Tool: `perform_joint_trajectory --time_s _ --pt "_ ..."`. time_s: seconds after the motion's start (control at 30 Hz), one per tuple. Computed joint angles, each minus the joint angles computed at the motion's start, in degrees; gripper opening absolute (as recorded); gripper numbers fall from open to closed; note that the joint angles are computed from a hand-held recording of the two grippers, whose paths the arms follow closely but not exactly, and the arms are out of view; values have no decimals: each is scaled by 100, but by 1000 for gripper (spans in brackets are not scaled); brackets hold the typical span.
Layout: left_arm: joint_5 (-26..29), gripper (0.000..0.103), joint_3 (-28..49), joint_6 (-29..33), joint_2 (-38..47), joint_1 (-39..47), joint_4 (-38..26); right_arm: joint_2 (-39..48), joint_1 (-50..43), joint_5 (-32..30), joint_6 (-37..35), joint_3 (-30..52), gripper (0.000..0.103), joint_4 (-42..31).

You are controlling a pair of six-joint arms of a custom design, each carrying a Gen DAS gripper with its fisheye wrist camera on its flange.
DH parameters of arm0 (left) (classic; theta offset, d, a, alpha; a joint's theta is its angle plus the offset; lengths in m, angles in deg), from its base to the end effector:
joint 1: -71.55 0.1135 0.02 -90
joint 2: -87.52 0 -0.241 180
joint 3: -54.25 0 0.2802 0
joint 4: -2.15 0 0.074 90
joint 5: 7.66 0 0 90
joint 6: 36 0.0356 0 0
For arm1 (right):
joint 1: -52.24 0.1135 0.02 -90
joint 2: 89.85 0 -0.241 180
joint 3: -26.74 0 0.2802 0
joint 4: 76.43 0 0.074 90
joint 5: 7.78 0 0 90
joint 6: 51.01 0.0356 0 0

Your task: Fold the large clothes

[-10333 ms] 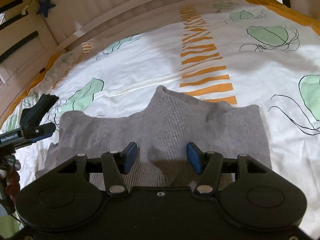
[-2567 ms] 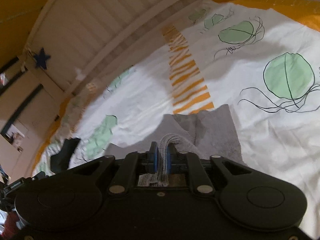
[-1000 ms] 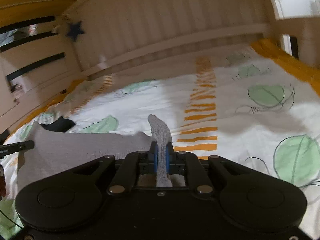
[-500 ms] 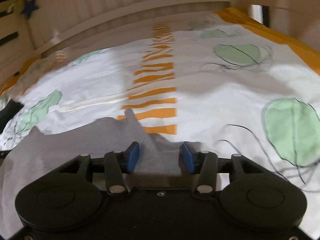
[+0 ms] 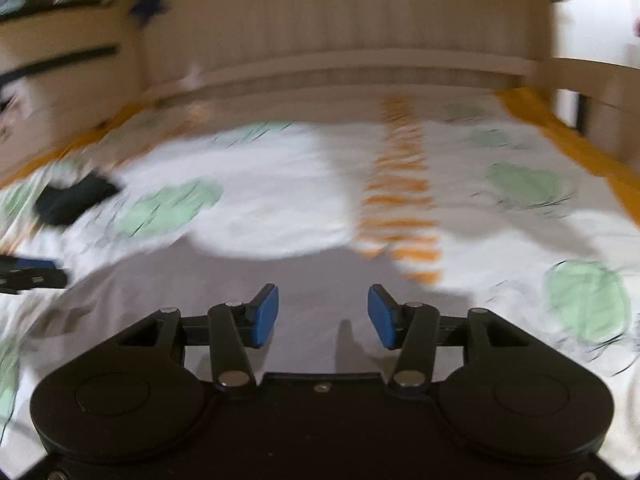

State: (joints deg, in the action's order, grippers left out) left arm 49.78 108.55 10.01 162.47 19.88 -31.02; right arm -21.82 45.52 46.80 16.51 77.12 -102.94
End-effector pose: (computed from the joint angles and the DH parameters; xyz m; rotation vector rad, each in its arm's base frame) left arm 0.1893 -0.2086 0.1635 -0.0652 2.3204 -0.1064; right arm 0.2713 -0.0112 0.1803 -0.5930 2.1283 0.4432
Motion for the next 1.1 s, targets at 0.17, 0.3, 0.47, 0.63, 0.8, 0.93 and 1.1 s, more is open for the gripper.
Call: perform_joint_trajectory --time_s 0.17,0.3,0.47,0.63,0.8,0.93,1.1 --pt "-251 66 -368 -214 130 -380 -174 261 221 915 -523 -143 58 -369" --pt "-395 69 -631 -626 -250 -590 -549 105 -152 1189 -850 -389 58 -343" --pt "-449 69 -910 -1344 -677 -819 -672 7 -722 833 -703 -409 58 -644" --pt "-267 71 -1004 -1677 -1300 -738 -783 -94 -1296 -37 -368 -199 67 -1007" --pt "-32 79 -1690 -2536 -2588 -349 -614 556 -1825 -532 85 389 79 -1111" --pt "532 80 -1698 -2286 -2358 310 -642 1661 -1974 -674 149 1151 79 -1615" --pt "1163 96 -2056 -1823 -2161 799 237 2572 -1992 -1118 128 1656 91 -1963"
